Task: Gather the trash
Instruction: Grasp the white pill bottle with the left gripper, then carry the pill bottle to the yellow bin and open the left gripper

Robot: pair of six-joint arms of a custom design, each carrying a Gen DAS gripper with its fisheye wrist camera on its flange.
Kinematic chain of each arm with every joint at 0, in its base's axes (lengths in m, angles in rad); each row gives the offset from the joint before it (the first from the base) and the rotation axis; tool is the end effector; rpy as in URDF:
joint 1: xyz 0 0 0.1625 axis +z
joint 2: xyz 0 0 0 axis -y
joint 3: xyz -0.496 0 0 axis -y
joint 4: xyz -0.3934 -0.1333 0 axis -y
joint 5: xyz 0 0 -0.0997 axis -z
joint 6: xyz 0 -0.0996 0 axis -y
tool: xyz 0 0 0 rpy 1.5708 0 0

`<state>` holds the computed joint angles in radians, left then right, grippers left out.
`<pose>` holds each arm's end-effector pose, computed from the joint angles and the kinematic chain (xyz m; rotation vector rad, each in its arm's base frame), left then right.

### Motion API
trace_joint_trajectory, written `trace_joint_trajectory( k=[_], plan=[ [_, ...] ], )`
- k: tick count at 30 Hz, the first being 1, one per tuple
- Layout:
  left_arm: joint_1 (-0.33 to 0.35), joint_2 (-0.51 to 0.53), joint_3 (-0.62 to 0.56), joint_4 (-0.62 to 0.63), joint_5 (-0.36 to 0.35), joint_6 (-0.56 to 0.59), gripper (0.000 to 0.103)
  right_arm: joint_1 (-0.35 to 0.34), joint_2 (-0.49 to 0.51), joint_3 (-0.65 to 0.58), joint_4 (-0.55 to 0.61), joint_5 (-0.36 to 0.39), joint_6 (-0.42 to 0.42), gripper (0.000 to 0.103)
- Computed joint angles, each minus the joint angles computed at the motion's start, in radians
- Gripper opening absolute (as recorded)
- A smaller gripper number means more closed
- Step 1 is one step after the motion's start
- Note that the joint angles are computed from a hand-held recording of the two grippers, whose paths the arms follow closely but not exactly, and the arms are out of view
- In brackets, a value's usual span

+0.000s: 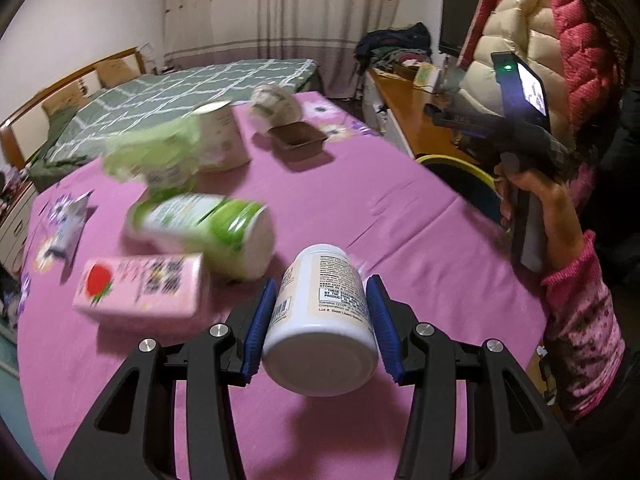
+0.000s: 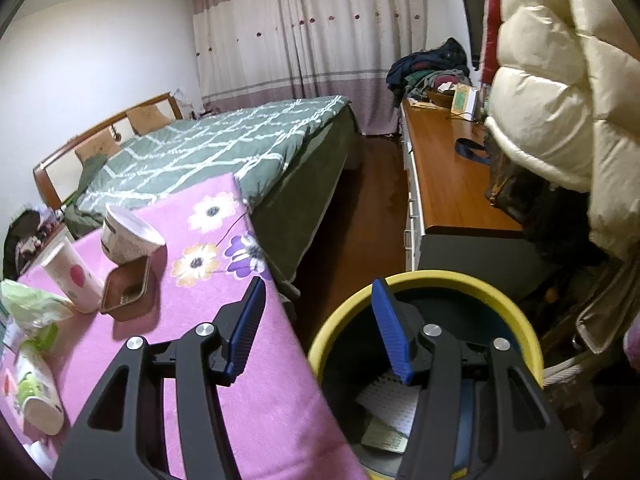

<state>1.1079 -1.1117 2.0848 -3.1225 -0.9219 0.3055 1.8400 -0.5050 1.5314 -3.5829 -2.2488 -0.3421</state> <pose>-0.0805 -0.5947 0.2700 0.6857 2.3456 -0.7858 0.2698 -0.7114 0.1062 0.2642 -2.2189 1.1502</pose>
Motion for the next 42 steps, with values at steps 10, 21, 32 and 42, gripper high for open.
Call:
trace_joint_trajectory(
  k=[10,21,32,42],
  plan=[
    [-0.032,0.176,-0.197,0.107,-0.103,0.1,0.047,-0.023,-0.108,0.139,-0.152,-0.092,-0.041,0.053],
    [-0.064,0.442,-0.52,0.296,-0.172,0.092,0.047,-0.088,-0.207,0.278,-0.209,-0.127,-0.004,0.053],
    [-0.068,0.607,-0.725,0.342,-0.135,0.029,0.082,-0.126,-0.243,0.321,-0.192,-0.105,0.034,0.053],
    [-0.078,0.418,-0.468,0.05,-0.113,0.068,0.085,-0.098,-0.215,0.292,-0.129,-0.056,0.035,0.054]
  ],
)
